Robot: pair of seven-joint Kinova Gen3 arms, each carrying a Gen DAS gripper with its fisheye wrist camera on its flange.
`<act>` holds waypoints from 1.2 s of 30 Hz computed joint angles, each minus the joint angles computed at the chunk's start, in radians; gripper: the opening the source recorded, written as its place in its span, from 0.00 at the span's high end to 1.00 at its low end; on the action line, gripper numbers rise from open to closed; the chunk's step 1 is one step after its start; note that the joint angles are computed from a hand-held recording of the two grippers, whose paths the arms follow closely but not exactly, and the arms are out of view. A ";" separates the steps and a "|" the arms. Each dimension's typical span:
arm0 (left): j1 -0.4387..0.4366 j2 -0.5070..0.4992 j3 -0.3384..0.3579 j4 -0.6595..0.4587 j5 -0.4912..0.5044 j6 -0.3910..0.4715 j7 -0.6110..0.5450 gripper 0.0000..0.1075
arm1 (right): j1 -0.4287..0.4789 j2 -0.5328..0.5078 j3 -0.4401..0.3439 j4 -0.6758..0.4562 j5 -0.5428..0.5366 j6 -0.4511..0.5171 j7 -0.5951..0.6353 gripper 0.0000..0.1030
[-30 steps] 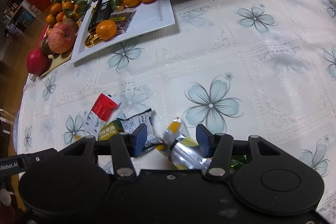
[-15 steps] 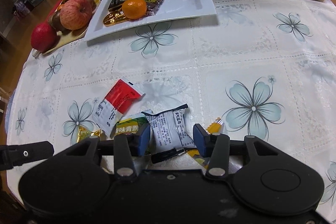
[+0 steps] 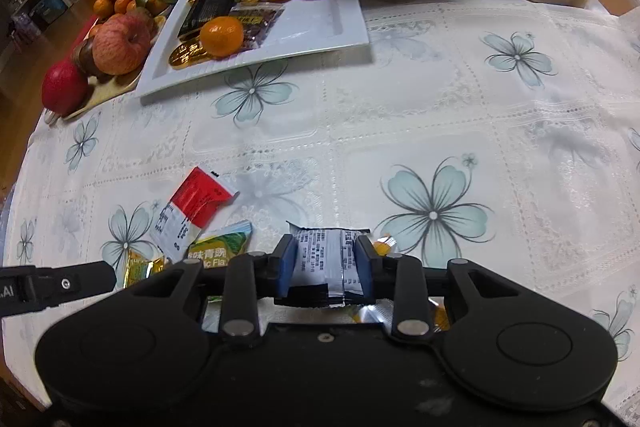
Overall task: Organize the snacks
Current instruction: 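Grasp the white-blue packet with the right tool while the left tool grasps the garlic pea packet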
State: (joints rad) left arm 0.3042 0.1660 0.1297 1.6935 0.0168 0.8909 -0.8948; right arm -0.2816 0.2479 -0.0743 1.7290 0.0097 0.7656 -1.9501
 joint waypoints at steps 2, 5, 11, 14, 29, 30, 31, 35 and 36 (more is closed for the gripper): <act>0.008 0.009 0.006 -0.007 -0.001 -0.015 0.001 0.58 | 0.005 -0.010 0.007 0.002 0.002 0.003 -0.009 0.68; 0.026 0.031 0.014 -0.024 -0.007 -0.028 -0.002 0.58 | 0.009 -0.019 0.013 0.002 0.012 0.013 -0.025 0.68; 0.085 0.081 0.016 -0.064 -0.056 -0.036 0.007 0.58 | 0.020 -0.025 0.013 -0.013 0.010 0.055 -0.037 0.68; 0.110 0.102 0.009 -0.076 -0.079 -0.044 0.027 0.58 | 0.029 -0.022 0.015 -0.025 0.001 0.078 -0.044 0.68; 0.138 0.179 -0.005 -0.127 -0.092 0.008 0.061 0.58 | 0.071 -0.014 0.014 -0.052 -0.058 0.128 -0.020 0.68; 0.137 0.181 -0.004 -0.127 -0.088 0.009 0.056 0.58 | 0.071 -0.014 0.015 -0.052 -0.060 0.129 -0.021 0.68; 0.138 0.183 -0.004 -0.128 -0.087 0.011 0.054 0.58 | 0.074 -0.014 0.015 -0.052 -0.064 0.129 -0.018 0.68; 0.141 0.174 -0.009 -0.111 -0.088 -0.011 0.061 0.62 | 0.076 -0.014 0.016 -0.053 -0.067 0.132 -0.014 0.68; 0.140 0.169 -0.009 -0.104 -0.085 -0.019 0.062 0.64 | 0.077 -0.014 0.016 -0.052 -0.067 0.131 -0.012 0.68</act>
